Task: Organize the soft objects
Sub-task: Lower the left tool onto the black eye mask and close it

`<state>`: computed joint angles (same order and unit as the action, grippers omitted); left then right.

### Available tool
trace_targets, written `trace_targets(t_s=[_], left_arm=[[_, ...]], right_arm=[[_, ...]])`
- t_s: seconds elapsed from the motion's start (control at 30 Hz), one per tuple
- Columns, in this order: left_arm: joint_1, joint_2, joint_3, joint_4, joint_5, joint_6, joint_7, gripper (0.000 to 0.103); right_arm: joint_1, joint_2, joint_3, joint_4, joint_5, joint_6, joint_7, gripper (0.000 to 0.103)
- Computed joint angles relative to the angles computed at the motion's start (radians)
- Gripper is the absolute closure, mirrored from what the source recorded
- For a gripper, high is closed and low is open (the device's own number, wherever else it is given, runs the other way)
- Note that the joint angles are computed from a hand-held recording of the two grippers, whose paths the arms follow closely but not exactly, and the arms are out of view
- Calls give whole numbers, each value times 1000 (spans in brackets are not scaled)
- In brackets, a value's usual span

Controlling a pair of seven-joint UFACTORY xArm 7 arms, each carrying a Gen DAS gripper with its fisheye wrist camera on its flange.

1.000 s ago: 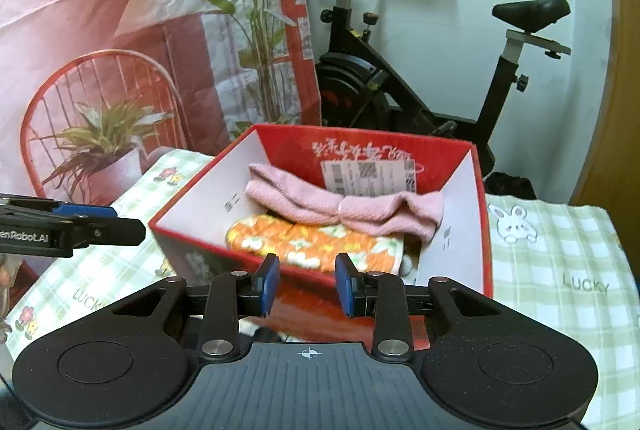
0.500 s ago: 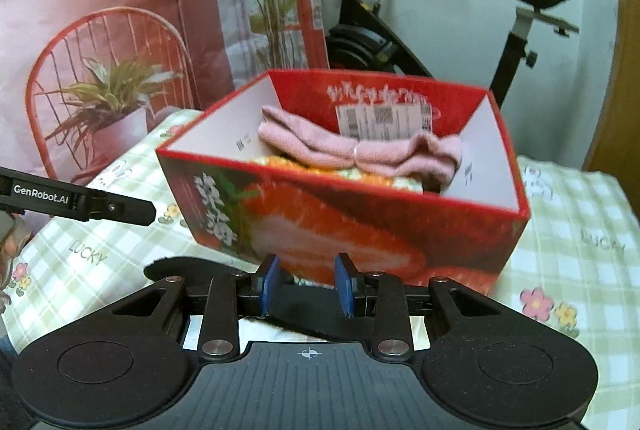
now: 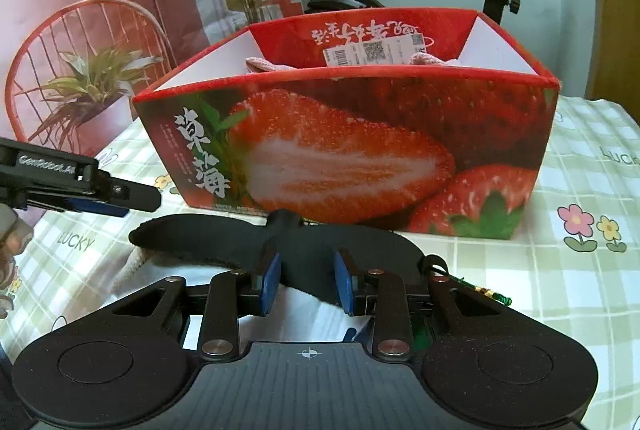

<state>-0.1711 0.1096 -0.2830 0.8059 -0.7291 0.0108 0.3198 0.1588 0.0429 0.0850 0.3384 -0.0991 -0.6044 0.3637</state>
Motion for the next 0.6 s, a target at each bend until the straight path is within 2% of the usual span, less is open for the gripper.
trace_targets(t_s=[0.1,0.3,0.4,0.5,0.6], left_arm=[[35,25,-36,24,-99,17,61,41],[57,76,-51,78,-246,73,126,41],[77,75,-75,95,-399,96,237,42],[58,58,-60,96,-487,103,294,44],[21,33,-32,88,-511,98,315,50]], right_arm=[[14,9,7,-7,43,-20,-41,73],[11,23,5,-8,32,-45,-35,73],[7,28,3,-9,23,-57,-31,73],[8,31,4,-9,26,-62,-33,73],[9,33,6,-9,30,-66,-35,73]])
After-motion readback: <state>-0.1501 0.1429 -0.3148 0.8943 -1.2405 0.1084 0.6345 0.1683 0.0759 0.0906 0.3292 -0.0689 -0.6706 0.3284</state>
